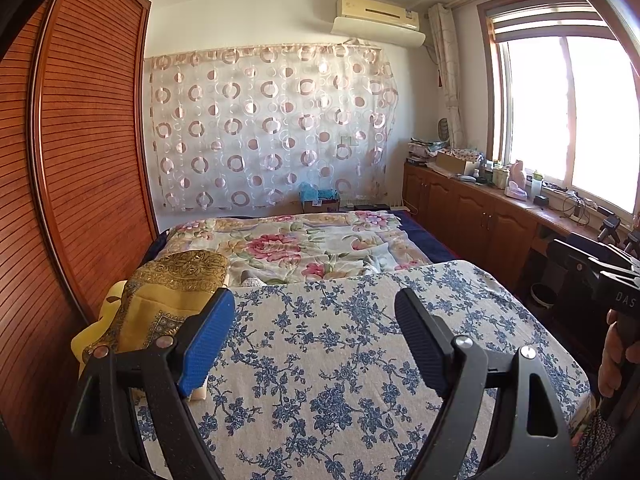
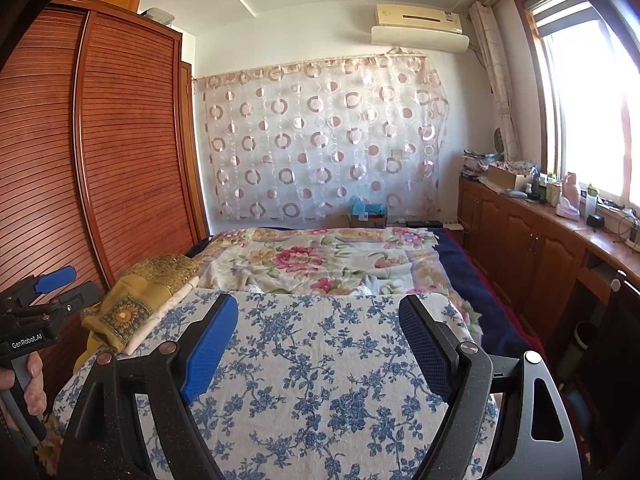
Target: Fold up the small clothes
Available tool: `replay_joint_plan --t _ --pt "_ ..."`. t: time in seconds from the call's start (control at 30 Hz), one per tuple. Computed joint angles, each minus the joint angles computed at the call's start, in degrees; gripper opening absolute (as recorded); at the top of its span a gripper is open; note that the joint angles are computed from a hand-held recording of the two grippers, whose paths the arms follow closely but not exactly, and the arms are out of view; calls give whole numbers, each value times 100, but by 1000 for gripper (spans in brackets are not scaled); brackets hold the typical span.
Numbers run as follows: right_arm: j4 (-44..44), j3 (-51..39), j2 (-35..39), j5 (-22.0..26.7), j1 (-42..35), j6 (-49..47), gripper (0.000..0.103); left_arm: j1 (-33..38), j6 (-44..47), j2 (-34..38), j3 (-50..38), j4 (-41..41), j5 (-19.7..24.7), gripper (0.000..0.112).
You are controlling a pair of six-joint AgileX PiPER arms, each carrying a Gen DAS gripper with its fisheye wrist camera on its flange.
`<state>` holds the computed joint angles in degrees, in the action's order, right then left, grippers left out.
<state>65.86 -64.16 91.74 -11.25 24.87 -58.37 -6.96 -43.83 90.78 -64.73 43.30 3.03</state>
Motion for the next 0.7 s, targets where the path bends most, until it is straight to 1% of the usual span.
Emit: replay_joint_plan --t 0.1,0.13,0.2,0.37,0.43,0.5,0.7 --pt "-7 -27 13 28 -30 -12 84 0 153 1 -5 -147 3 83" --pt "-32 -35 17 36 -39 10 84 -4 22 0 -4 -18 6 83" --pt "-380 40 17 -23 -23 372 84 -4 -16 4 -4 14 3 83" --pt "-574 52 27 8 -75 569 84 -5 -315 7 9 315 -5 83" --pt "-589 57 29 9 -82 575 84 -6 -246 8 6 236 -5 83" --pt "-650 52 27 27 -102 628 84 -3 -404 7 14 401 -11 83" --pt "-668 51 31 26 -100 643 84 6 -388 10 24 388 -29 83"
